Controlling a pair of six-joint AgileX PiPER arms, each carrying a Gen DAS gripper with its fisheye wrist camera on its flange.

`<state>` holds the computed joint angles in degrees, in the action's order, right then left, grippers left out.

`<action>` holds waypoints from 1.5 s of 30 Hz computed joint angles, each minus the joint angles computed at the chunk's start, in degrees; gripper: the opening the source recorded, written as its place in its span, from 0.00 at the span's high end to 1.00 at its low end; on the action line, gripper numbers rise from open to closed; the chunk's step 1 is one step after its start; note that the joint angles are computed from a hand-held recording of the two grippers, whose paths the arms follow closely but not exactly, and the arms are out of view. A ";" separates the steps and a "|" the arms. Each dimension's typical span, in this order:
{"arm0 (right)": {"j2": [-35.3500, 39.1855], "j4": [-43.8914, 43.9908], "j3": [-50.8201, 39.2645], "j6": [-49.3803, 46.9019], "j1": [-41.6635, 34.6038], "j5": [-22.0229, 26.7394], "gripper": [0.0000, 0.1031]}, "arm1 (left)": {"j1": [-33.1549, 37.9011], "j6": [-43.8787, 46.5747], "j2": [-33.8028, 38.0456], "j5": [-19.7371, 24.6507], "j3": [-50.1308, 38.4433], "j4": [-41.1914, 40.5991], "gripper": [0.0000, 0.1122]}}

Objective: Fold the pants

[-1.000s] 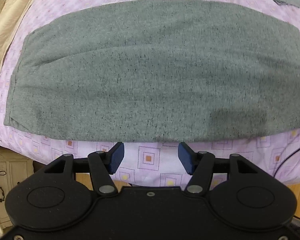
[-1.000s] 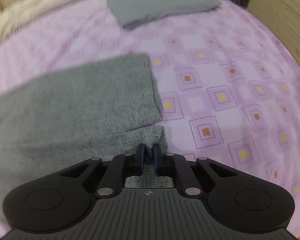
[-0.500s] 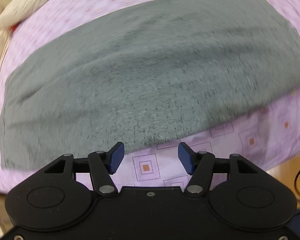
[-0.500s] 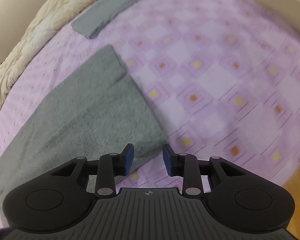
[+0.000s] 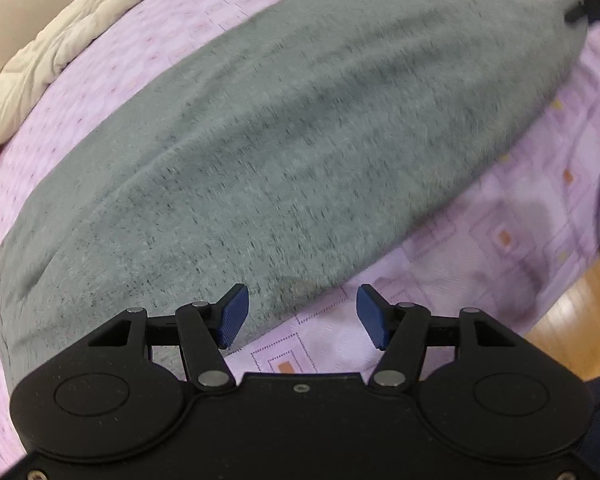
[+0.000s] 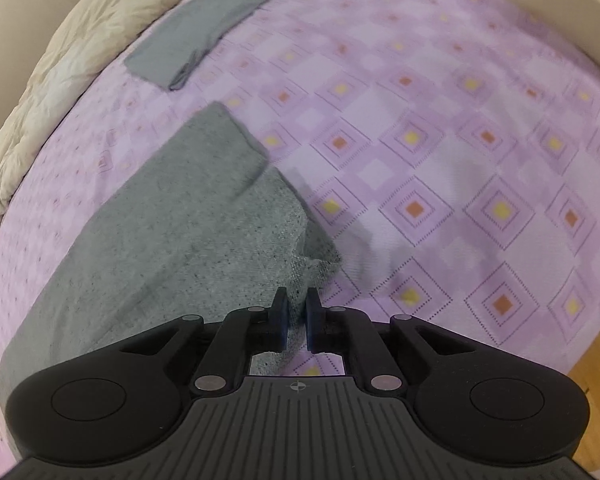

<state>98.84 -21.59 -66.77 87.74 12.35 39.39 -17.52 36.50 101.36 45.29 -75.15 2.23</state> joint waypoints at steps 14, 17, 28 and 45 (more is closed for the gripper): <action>-0.92 -1.62 -3.13 -2.93 2.29 7.04 0.92 | 2.87 6.40 5.04 9.91 -10.98 -6.41 0.96; -1.64 -2.67 -1.67 -1.81 3.54 8.88 0.92 | 4.13 9.31 2.63 13.01 -10.60 -7.64 0.96; 0.23 -3.64 3.25 1.45 4.58 6.44 0.86 | 3.50 0.47 3.66 14.31 -11.66 -4.93 0.80; 7.64 -14.66 -7.21 -4.45 12.97 9.07 0.76 | 14.93 -16.14 8.20 21.37 -24.45 0.87 0.75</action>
